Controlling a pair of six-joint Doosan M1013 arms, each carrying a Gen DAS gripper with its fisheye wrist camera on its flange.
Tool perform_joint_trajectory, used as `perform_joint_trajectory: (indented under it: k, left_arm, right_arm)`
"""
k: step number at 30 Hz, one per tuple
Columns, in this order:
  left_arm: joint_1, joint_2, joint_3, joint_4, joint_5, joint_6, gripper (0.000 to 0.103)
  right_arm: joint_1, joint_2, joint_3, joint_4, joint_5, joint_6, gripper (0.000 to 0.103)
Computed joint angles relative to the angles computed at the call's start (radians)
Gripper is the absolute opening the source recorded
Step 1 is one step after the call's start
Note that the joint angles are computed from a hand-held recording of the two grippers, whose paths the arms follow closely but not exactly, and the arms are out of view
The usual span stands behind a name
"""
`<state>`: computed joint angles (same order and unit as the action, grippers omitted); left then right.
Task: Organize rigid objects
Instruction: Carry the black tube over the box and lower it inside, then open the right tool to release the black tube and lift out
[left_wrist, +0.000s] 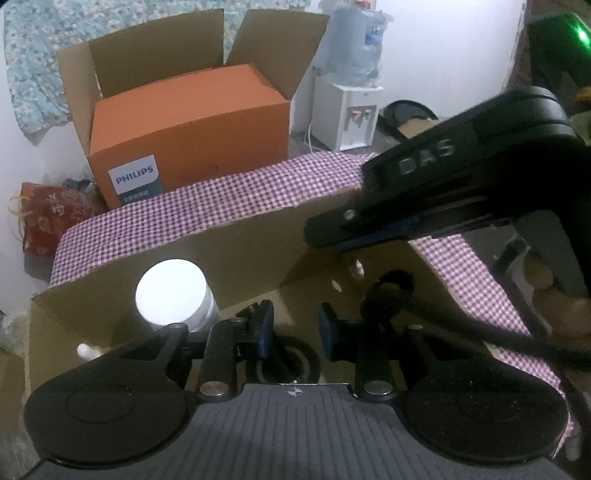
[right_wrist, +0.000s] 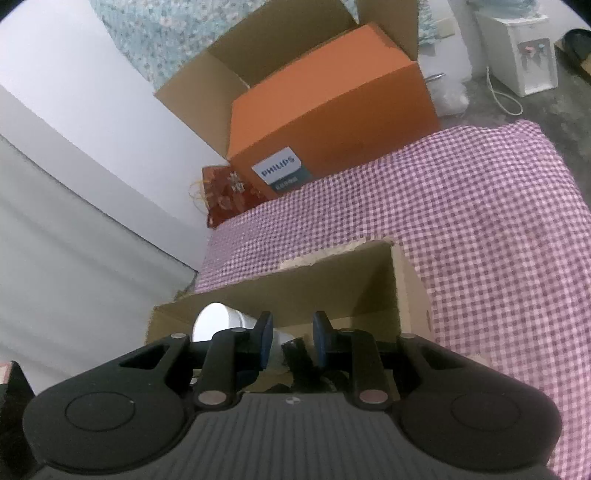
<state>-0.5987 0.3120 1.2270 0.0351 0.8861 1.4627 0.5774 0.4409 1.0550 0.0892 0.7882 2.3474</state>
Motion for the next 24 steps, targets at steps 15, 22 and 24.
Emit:
perform_joint_trajectory:
  k: [15,22,24]
  left_arm:
    - [0.000,-0.164,0.168,-0.043,-0.145,0.015,0.045]
    - [0.003,-0.241,0.273,-0.011,-0.232,-0.094,0.050]
    - [0.002,-0.263,0.303,0.047,-0.255,-0.162,0.053]
  right_arm:
    - [0.037,-0.191,0.253,0.096,-0.228,0.019,0.026]
    - [0.066,-0.151,0.174,0.059,-0.130,-0.021,0.028]
    - [0.068,-0.111,0.115,0.067,-0.065,-0.061,0.028]
